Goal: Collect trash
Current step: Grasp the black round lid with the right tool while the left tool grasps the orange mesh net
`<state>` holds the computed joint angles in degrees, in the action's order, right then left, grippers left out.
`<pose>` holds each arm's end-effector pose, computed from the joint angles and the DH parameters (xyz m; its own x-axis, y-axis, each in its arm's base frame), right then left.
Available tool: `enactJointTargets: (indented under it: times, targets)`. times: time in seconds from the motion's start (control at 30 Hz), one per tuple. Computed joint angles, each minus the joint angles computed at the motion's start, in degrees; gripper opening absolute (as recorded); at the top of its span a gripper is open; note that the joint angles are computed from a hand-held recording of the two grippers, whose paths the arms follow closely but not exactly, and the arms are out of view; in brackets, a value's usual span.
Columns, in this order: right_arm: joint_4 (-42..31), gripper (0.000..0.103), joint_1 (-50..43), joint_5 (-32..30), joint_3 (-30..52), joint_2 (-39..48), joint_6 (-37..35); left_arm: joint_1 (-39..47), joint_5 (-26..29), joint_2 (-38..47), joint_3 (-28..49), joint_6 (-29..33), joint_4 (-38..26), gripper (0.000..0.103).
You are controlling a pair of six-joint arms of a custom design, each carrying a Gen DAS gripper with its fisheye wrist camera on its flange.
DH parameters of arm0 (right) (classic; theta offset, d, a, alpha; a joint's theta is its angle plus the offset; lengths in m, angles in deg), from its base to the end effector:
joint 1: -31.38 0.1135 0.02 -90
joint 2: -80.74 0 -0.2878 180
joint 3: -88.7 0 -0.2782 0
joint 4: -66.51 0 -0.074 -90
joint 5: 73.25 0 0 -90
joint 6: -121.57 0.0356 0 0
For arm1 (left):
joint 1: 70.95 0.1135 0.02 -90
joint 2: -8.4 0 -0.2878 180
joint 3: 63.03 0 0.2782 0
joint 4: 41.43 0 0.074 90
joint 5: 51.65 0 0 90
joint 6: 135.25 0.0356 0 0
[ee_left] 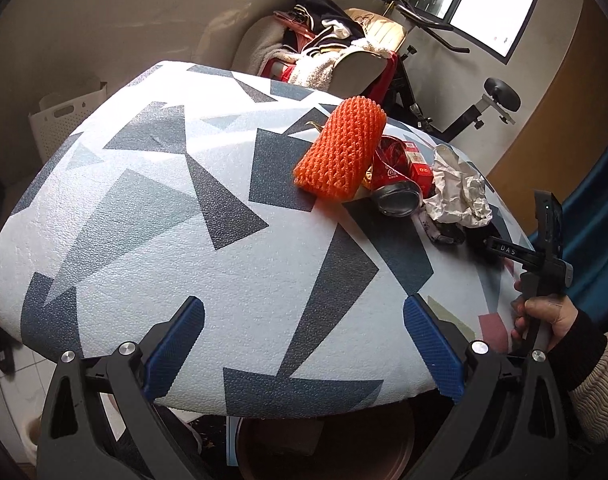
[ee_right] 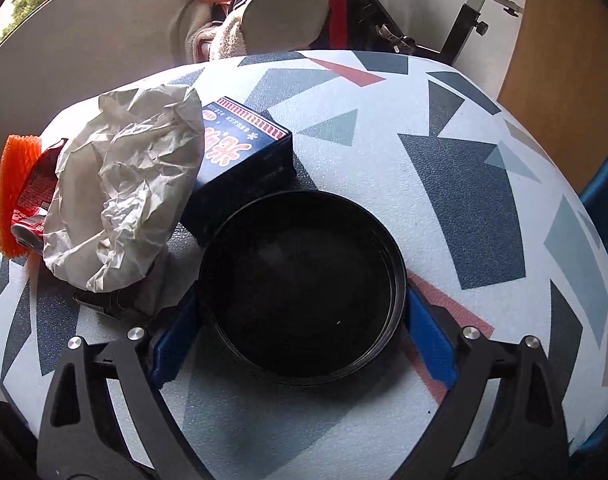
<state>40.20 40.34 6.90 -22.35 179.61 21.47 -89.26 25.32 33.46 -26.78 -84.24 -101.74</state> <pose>0.3607 0.0630 0.1684 -0.7650 -0.2955 -0.5722 -0.3875 0.9209 0.0425 0.1006 -0.0248 0.2072 -0.6623 -0.4265 -0.6160 -0.3226 0.9044 -0.2793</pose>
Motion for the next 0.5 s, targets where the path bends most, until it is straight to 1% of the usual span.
enactJointTargets:
  times: [0.1,0.23,0.37,0.5]
  targets:
    - [4.47,0.092,0.67,1.15,-3.37,-2.71,-0.38,0.5,0.14,3.05,0.31,0.7,2.12,0.097]
    - [6.89,0.092,0.4,1.47,-5.19,-4.12,0.24,2.72,1.79,7.4,0.81,3.21,6.69,0.097]
    - [6.82,0.092,-0.5,0.91,-4.97,-3.87,1.64,4.76,4.02,15.46,2.62,7.06,13.7,0.097]
    - [6.67,0.092,-0.49,0.9,-4.78,-3.56,1.66,7.66,5.77,26.11,5.54,12.23,23.0,0.097]
